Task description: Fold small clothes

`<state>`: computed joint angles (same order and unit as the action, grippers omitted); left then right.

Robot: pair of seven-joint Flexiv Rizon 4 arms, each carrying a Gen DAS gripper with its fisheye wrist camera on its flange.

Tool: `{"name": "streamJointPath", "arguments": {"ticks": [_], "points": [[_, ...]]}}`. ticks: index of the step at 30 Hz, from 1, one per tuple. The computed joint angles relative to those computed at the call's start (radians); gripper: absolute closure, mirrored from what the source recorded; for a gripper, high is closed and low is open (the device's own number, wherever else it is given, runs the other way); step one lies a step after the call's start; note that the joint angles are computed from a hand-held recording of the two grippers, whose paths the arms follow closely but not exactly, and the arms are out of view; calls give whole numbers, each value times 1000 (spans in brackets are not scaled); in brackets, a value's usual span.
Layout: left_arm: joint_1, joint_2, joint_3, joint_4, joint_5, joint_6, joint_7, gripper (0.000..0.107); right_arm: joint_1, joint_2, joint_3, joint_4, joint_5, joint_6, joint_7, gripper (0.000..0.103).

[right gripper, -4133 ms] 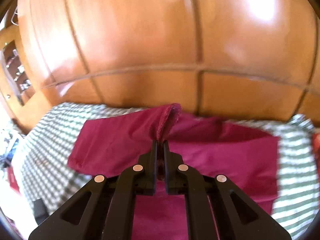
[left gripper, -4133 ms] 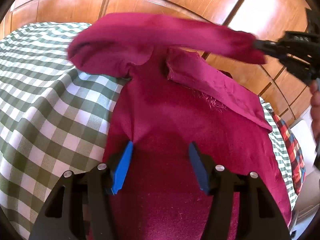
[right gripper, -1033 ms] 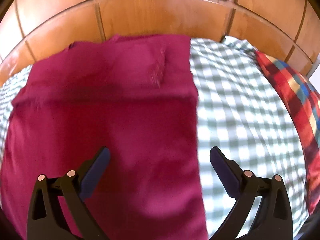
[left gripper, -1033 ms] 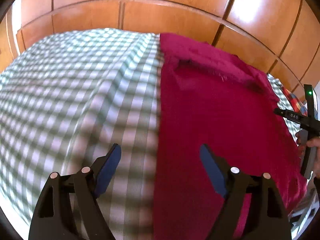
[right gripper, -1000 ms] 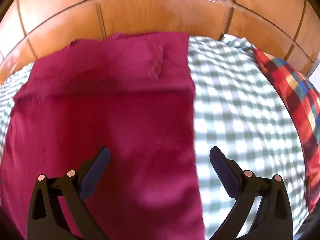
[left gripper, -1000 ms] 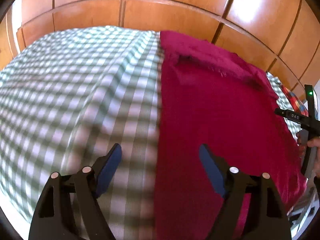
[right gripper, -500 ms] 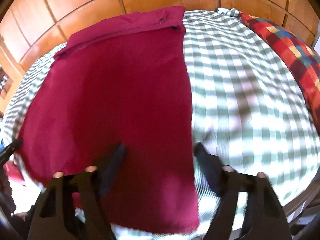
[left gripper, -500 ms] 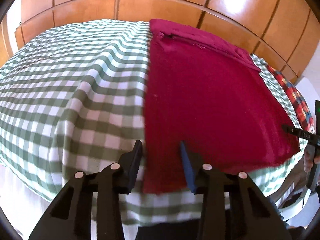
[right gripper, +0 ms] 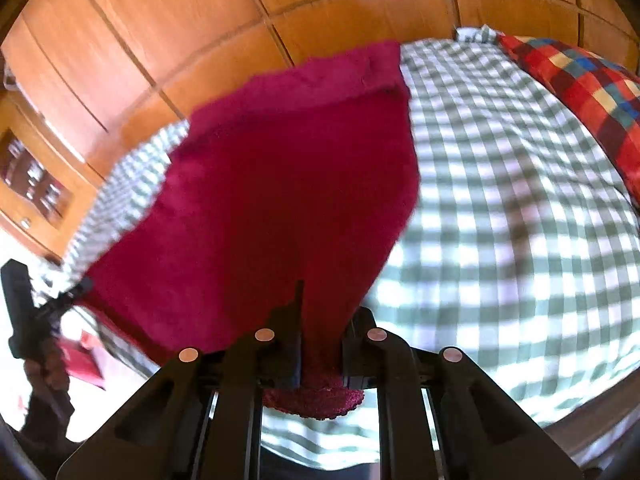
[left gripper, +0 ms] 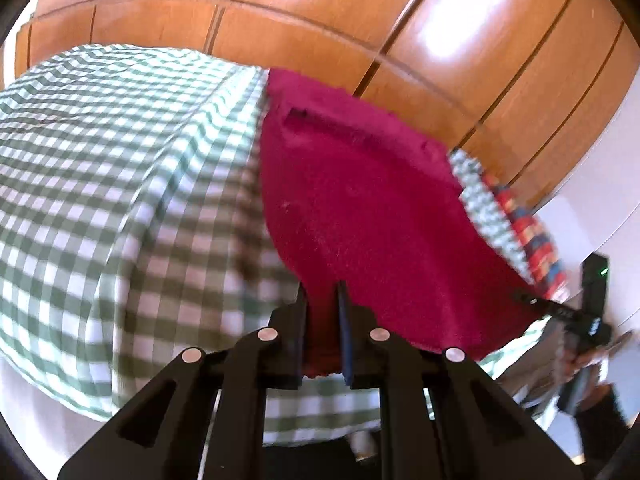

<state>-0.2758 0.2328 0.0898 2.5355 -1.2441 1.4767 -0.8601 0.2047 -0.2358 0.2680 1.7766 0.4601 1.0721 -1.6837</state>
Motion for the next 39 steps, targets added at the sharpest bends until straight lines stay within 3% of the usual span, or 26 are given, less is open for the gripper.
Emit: {"name": "streamJointPath", "arguments": {"ticks": [4,7,13,18,19,21,22,23,25,26,30,33,36,38,39], "points": [[-8,-45,-14,-103,-236,-10,180,95,6,-75,-5,-119,0,3,10,91],[50,-116,-41,-192,-275,-25,227,97,19,-164,-20,-230,-59,-12,67,91],[164,-294,-66,-377,-196,-45,166,102,54,-356,-55,-482,-220,-122,202,91],[263,-447,-75,-522,56,-65,-38,104,33,-450,-21,-636,-235,-197,227,89],[272,-476,-60,-545,146,-64,-119,103,23,-453,-11,-647,-225,-198,220,85],[306,-488,-80,-552,157,-83,-136,81,-17,-443,32,-643,-170,-197,177,63],[329,-482,-106,-544,109,-95,-117,53,-36,-426,46,-622,-137,-186,163,32],[345,-473,-135,-528,46,-77,-89,35,-32,-403,31,-583,-132,-142,168,15],[360,-439,-184,-492,-167,-67,57,33,-51,-359,33,-508,-120,-87,124,15],[347,-427,-171,-474,-215,-89,96,33,-69,-337,38,-473,-110,-93,105,15],[290,-361,-118,-352,-293,-152,215,32,-68,-282,4,-339,-149,-73,60,15],[242,-333,-100,-282,-305,-160,228,32,-51,-293,-8,-316,-172,-69,68,17],[187,-340,-111,-276,-351,-82,280,35,-20,-338,-18,-345,-198,-44,112,46],[180,-349,-105,-288,-352,-116,278,61,21,-355,-52,-345,-260,-29,163,60],[185,-359,-100,-293,-299,-130,227,63,31,-356,-58,-340,-285,-26,178,64]]}}
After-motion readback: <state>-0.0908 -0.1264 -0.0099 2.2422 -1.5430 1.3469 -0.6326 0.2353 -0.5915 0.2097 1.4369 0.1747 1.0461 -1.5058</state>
